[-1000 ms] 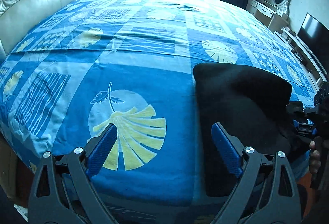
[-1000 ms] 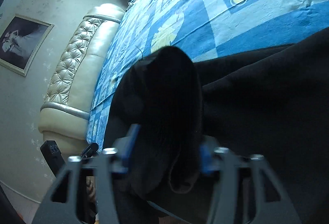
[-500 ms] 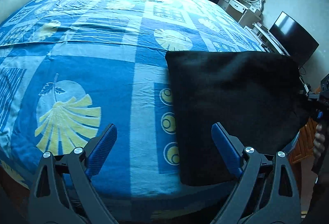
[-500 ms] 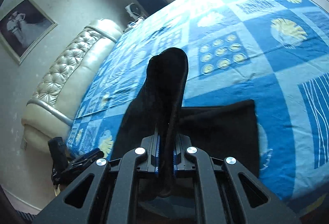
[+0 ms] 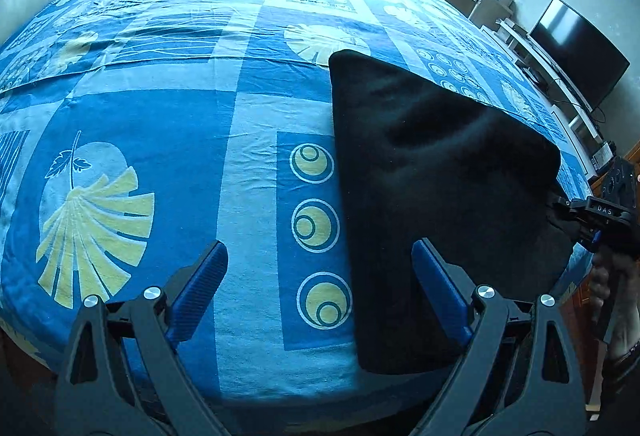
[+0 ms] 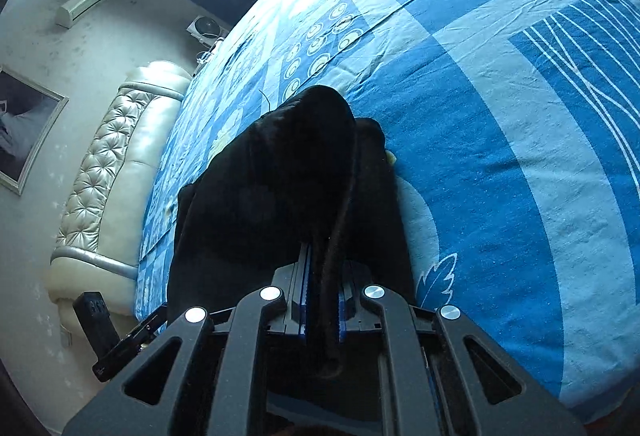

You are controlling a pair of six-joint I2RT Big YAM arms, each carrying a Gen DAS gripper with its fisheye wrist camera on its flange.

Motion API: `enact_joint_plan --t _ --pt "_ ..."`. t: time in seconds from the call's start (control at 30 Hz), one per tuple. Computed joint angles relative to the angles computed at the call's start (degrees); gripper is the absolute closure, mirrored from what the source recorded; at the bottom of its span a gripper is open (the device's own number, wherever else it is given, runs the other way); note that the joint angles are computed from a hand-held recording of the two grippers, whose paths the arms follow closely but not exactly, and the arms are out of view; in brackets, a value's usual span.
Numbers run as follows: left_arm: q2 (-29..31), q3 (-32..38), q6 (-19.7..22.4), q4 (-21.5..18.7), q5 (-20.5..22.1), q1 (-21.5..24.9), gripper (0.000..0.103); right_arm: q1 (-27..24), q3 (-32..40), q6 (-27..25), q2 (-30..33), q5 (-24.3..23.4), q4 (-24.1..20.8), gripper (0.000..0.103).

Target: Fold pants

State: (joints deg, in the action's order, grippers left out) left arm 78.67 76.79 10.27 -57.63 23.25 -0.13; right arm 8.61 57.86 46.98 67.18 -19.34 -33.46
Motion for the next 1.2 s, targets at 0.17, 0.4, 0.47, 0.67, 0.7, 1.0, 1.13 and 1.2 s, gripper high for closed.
enact_joint_plan --t 0.17,0.4,0.47,0.67,0.7,1.0,1.13,1.2 --pt "0.32 -0.12 -0.31 -0.08 0.06 -0.03 0.009 -0.52 -1.48 2.57 -0.58 -1.35 2.8 0.093" --pt "0.61 -0.25 -0.22 0.19 0.11 0.09 0.006 -0.43 -2.12 4.27 -1.19 -2.09 4.31 0.088" --pt "0.83 0.09 -0.17 -0.28 0.73 0.41 0.006 -0.77 -2.39 5.18 -2.35 -2.07 3.55 0.083" --pt "1.18 2.01 1.61 -5.43 13.24 5.13 0.006 -0.98 -6.02 7.74 -11.16 1.26 4.39 0.035" --pt "1.71 2.36 2.3 -6.79 15.58 5.77 0.006 -1.28 -7.08 8.86 -12.07 0.0 5.47 0.034" --pt "7.57 3.87 2.79 -15.38 24.42 3.06 0.006 1.42 -8.82 11.8 -8.52 -2.13 8.32 0.029" --pt "7.53 2.76 0.23 -12.52 24.59 0.9 0.006 3.32 -8.35 11.85 -6.41 -0.89 9.49 0.025" --pt "7.2 2.6 -0.16 -11.45 22.41 -0.45 0.029 3.87 -7.69 10.78 -6.11 0.44 8.51 0.031"
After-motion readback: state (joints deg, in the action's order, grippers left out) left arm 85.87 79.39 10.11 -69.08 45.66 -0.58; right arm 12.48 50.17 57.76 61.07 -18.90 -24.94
